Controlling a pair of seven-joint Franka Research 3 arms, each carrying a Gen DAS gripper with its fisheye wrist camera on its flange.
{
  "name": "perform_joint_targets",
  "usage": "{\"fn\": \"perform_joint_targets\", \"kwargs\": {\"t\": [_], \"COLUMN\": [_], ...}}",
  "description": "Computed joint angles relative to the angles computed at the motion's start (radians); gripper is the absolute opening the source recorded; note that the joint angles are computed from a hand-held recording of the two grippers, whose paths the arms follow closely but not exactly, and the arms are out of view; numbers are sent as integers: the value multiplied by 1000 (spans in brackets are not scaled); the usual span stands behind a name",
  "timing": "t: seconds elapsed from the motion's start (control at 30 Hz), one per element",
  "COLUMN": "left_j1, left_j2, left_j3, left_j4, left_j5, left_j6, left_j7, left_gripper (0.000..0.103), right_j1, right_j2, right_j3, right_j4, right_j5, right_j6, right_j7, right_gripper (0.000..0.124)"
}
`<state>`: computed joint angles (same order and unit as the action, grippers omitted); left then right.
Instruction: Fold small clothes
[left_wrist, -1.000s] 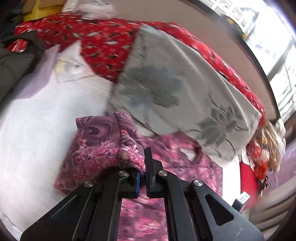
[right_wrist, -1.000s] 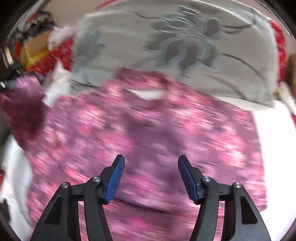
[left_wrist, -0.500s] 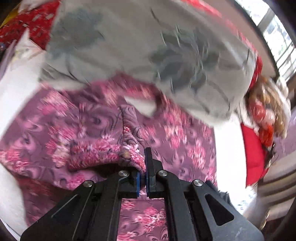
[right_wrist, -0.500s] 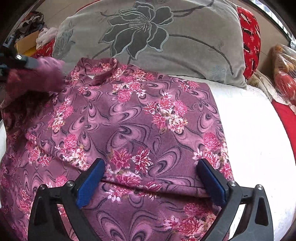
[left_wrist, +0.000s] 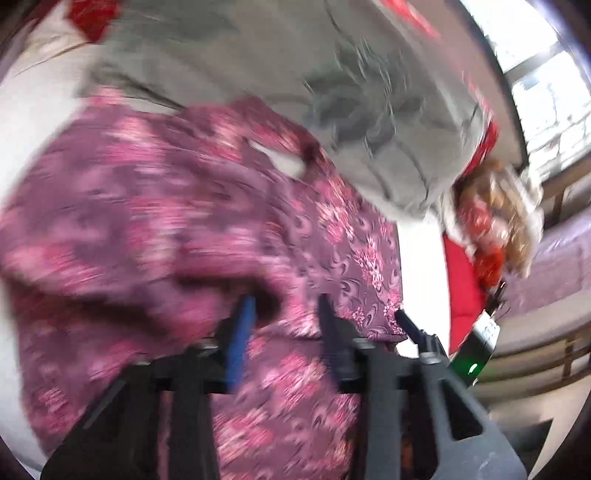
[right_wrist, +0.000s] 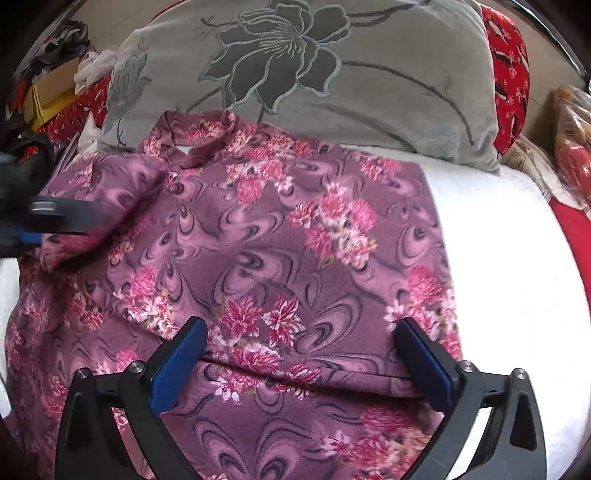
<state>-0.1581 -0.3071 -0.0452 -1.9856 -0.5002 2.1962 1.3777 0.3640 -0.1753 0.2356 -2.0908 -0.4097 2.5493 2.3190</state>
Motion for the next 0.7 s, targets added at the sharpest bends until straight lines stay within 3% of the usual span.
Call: {"fn": "perform_joint_targets", "kwargs": {"t": [0.07, 0.17, 0.3, 0.43, 0.47, 0.53, 0.57, 0.6, 0.7], "left_j1": [21, 53, 74, 79, 80, 83, 84, 85, 85], "left_j2": [-80, -131, -135, -135, -135, -131, -130, -133, -125], "left_j3": [26, 58, 102, 119, 124, 127, 128, 129, 126], "left_j4": [-87, -165, -210, -237, -240, -243, -242, -245, -241], "left_j5": [-9, 18, -22, -61, -72, -88, -93, -100, -113], "left_j6": [36, 40, 36, 50, 49, 51, 50, 50, 60], "left_j7": [2, -41, -93, -90, -86, -81, -80, -76, -59], "left_gripper": [48, 48, 48, 48, 48, 48, 48, 48, 48], "right_j1": [-5, 16, 50, 124, 142, 178, 192, 204, 208], "right_j2": [-28, -14, 81, 206, 233, 294, 323, 340, 270], "right_j3": [3, 3, 35, 46, 39, 23, 15, 3, -55], "right_j4": [-17, 12, 134, 296, 328, 398, 433, 456, 369], "right_j5": [-21, 46, 21, -188, -195, -214, -198, -189, -158], "right_j6": [68, 143, 98, -40, -69, -133, -168, -191, -59], "right_j7": [26, -51, -119, -100, -125, -165, -196, -205, -103], "right_gripper": [100, 102, 101, 100, 96, 58, 27, 15, 14]}}
